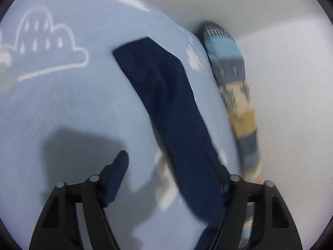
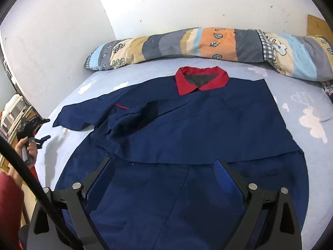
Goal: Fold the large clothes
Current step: 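Grasp the other navy sleeve cuff with the left gripper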
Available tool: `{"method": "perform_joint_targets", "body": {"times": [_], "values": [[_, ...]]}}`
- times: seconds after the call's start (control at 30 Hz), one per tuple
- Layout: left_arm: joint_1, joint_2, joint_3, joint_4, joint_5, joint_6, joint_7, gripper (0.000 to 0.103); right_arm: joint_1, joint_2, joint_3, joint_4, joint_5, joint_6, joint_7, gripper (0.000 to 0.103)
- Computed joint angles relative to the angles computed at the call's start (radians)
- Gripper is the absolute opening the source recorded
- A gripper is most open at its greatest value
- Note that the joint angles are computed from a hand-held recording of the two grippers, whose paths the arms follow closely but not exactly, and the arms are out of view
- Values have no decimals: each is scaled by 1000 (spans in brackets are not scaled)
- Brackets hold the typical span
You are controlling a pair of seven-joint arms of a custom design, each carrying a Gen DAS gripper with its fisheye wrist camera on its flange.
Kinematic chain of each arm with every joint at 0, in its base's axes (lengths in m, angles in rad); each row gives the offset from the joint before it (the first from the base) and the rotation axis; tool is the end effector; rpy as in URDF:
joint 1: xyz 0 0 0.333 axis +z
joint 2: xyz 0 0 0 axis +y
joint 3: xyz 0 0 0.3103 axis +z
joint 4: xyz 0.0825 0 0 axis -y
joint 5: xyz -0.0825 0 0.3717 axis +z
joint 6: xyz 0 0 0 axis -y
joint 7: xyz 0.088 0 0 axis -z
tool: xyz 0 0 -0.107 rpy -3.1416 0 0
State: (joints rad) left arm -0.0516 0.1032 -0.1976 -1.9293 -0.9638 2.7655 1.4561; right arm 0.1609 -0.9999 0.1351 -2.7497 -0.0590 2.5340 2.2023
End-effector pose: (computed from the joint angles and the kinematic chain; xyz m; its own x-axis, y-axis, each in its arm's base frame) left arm 0.6028 -0.1131 0.5049 0.2997 -0.5542 0.7766 -0.7068 -0.6757 -0.2095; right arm 0.2881 0.0971 0.5686 -0.1976 -0.9422 -0.2707 -0.6752 0.3310 -0.6592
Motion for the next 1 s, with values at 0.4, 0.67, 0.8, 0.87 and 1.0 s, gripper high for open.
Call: {"method": "perform_joint_targets", "body": {"times": [0.4,0.67,0.8,0.87,1.0], "values": [[54,332,-80,320,-469,160,350,14,-1,67,-10,-8,14,42,1,98],[63,388,-163,422,-315,274,325,10,-15,70,-15,-20,10,63,12,98],[97,335,-207,395,-257,296,348,8,-30,43,-12,-32,11,82,31,98],[111,299,-225,385,-231,294,362,8,-34,25,-12,-35,10,80,35,98],[121,213,-239,356,-217,265,435,2,-57,-11,0,-34,-2,66,56,98]]}}
